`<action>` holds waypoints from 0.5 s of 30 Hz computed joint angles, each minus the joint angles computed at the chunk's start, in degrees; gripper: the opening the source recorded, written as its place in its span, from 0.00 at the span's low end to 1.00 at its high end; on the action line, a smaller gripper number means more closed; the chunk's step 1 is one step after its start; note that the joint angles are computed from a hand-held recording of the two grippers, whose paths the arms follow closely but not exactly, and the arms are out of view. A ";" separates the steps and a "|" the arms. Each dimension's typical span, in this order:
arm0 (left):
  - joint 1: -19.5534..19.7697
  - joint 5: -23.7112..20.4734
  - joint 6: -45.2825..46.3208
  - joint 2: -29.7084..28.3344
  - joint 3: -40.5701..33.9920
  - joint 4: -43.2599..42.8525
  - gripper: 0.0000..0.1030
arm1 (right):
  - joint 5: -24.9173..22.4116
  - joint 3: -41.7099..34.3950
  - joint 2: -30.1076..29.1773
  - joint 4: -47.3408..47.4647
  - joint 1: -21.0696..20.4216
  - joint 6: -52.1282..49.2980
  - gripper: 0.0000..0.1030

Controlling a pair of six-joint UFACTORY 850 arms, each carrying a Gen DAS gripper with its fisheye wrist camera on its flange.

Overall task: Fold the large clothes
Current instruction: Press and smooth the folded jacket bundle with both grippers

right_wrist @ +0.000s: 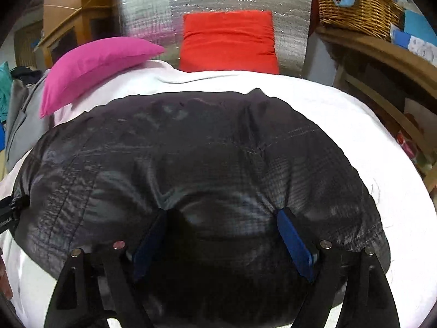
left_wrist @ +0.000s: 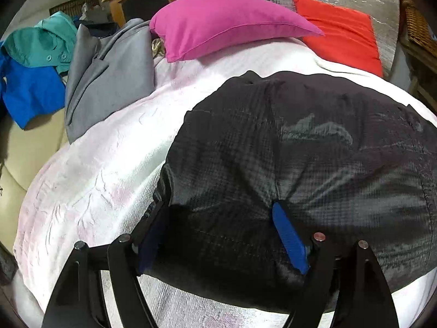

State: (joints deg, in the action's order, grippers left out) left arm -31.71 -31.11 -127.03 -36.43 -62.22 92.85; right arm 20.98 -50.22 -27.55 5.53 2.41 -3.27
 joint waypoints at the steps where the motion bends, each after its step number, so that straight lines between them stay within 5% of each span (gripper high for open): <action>1: 0.26 0.25 -0.43 -0.10 0.09 0.99 0.79 | 0.24 0.14 0.06 1.51 0.22 -1.90 0.82; 5: -1.20 0.71 0.55 3.59 2.14 -2.53 0.79 | -4.94 -0.14 2.65 -5.58 -0.90 6.25 0.82; 9: -3.04 -4.38 -6.61 8.15 6.73 3.21 0.79 | 1.08 4.89 8.50 -6.76 -2.57 7.70 0.83; 15: -1.35 -1.93 -3.40 7.17 6.99 -1.72 0.79 | -3.16 4.02 6.45 -10.42 -6.28 12.44 0.83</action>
